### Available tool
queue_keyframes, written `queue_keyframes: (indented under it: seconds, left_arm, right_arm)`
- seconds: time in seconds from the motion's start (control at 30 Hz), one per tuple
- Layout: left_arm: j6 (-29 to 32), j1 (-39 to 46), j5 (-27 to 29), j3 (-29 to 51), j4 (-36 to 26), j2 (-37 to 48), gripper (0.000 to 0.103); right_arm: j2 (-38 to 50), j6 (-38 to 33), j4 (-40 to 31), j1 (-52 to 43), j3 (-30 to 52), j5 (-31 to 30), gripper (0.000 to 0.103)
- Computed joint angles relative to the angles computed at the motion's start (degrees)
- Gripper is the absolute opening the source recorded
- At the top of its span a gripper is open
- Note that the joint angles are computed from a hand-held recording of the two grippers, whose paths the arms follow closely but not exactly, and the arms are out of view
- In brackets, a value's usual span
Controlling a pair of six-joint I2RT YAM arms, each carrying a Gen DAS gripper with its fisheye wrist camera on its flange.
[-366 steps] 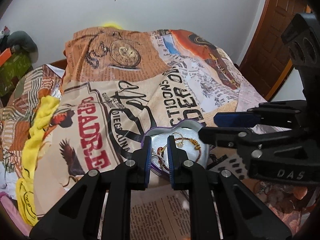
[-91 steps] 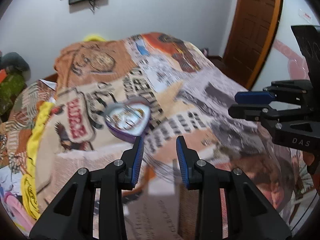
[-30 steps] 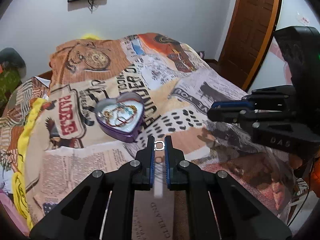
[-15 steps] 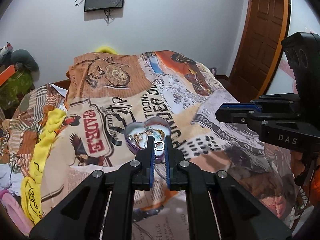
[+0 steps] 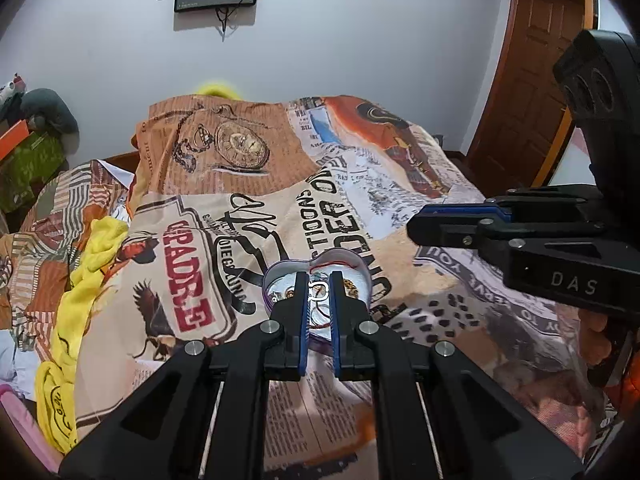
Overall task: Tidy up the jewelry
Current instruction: 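Carry both items into the heart tin and open both tools to drop them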
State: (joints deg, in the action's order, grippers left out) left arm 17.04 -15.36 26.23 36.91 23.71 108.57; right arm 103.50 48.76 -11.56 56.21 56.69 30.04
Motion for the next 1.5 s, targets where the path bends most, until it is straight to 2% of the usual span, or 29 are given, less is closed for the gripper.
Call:
queue_keyframes:
  seconds: [0.27,0.43,0.63,0.93,1.03,1.1,1.17,1.33,1.5]
  left_arm:
    - [-1.1,-1.8,-2.2,7.5,-2.3,9.6,0.007]
    - [-1.0,-2.8,-2.1,10.2,-3.4,12.6,0.007]
    - [-1.0,-3.7,-2.7,11.7,-3.9,14.1,0.007]
    - [-1.7,-3.4,-2.6,12.3,-4.9,14.3,0.007]
    - [-1.5,-3.4,-2.7,11.4,-4.9,13.2,0.008]
    - [-1.3,-3.3,-2.6,10.2,-4.8,11.7,0.008]
    - [-1.3,-2.8,-2.1,8.8,-4.9,9.8,0.009]
    - [-2.4,-1.2,-1.0,4.5,-4.8,3.3,0.01]
    - [-3.4,0.3,-0.2,-0.9,-5.0,-7.0,0.01]
  right_arm:
    - [6.6,-1.8,2.9,-4.8,2.4,-7.6,0.01]
    - [9.8,-2.6,3.8,-6.8,4.0,-11.1,0.01]
    - [11.6,-2.7,5.5,-9.3,4.2,-14.8,0.01]
    - [13.0,-2.1,4.9,-10.3,4.9,-16.9,0.011]
    - [12.8,-1.6,4.7,-10.8,4.7,-18.2,0.015]
    - [12.3,-1.1,3.5,-10.4,4.8,-17.1,0.023]
    - [11.4,-0.6,2.6,-9.8,4.4,-15.7,0.027]
    - [7.1,1.0,1.0,-7.8,2.6,-12.6,0.027]
    - [1.3,3.6,-4.5,-2.9,2.8,-4.8,0.027]
